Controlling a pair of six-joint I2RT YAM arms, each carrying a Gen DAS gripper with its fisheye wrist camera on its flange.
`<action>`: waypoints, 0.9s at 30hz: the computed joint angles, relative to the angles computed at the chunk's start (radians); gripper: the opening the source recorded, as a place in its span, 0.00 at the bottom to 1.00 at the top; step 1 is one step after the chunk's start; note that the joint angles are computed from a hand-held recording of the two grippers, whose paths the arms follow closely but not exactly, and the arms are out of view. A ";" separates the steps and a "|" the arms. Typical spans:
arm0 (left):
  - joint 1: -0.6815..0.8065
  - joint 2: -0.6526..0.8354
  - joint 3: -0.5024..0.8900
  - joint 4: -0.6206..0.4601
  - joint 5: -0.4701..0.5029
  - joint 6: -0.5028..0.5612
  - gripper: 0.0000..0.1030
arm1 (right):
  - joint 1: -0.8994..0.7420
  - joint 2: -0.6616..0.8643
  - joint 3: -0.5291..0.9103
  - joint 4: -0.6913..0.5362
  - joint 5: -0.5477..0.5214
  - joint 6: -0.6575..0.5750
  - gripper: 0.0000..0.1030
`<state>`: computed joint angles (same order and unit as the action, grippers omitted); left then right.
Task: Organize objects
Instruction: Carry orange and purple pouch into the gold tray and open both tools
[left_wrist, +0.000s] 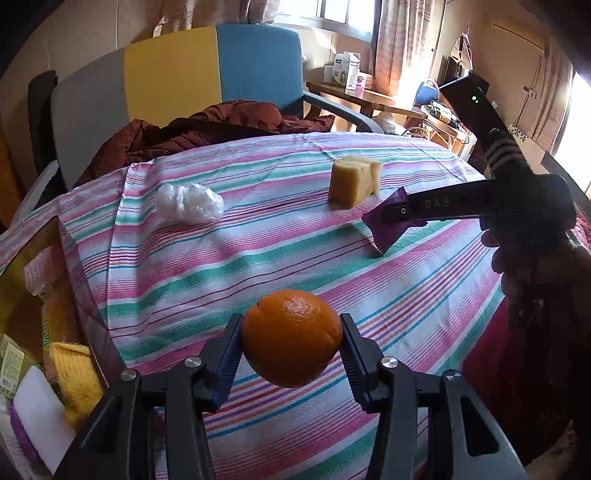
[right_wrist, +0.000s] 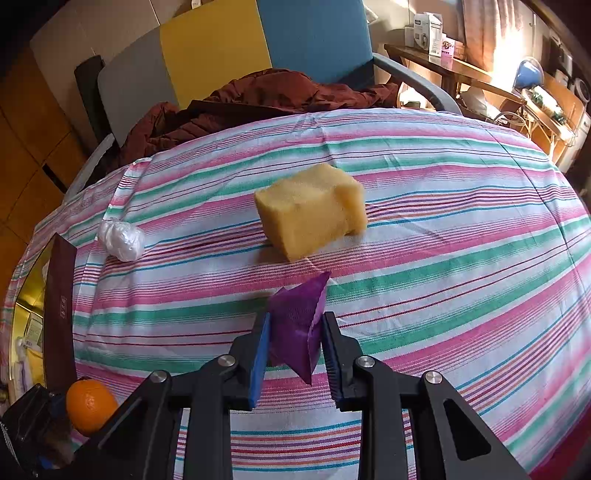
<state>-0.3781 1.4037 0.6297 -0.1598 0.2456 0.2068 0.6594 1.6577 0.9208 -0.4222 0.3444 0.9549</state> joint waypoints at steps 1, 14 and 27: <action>0.004 -0.015 -0.003 -0.006 0.001 0.003 0.49 | 0.001 -0.001 0.001 -0.002 0.002 0.001 0.27; 0.042 -0.161 -0.036 -0.072 0.000 0.018 0.49 | 0.032 -0.019 0.005 0.012 0.039 -0.014 0.27; 0.159 -0.262 -0.016 -0.166 0.086 0.060 0.49 | 0.057 -0.053 -0.014 0.062 0.050 -0.024 0.27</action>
<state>-0.2195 1.1421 0.6140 -0.3262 0.3315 0.2670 0.7162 1.6042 0.9069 -0.3606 0.3939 0.9306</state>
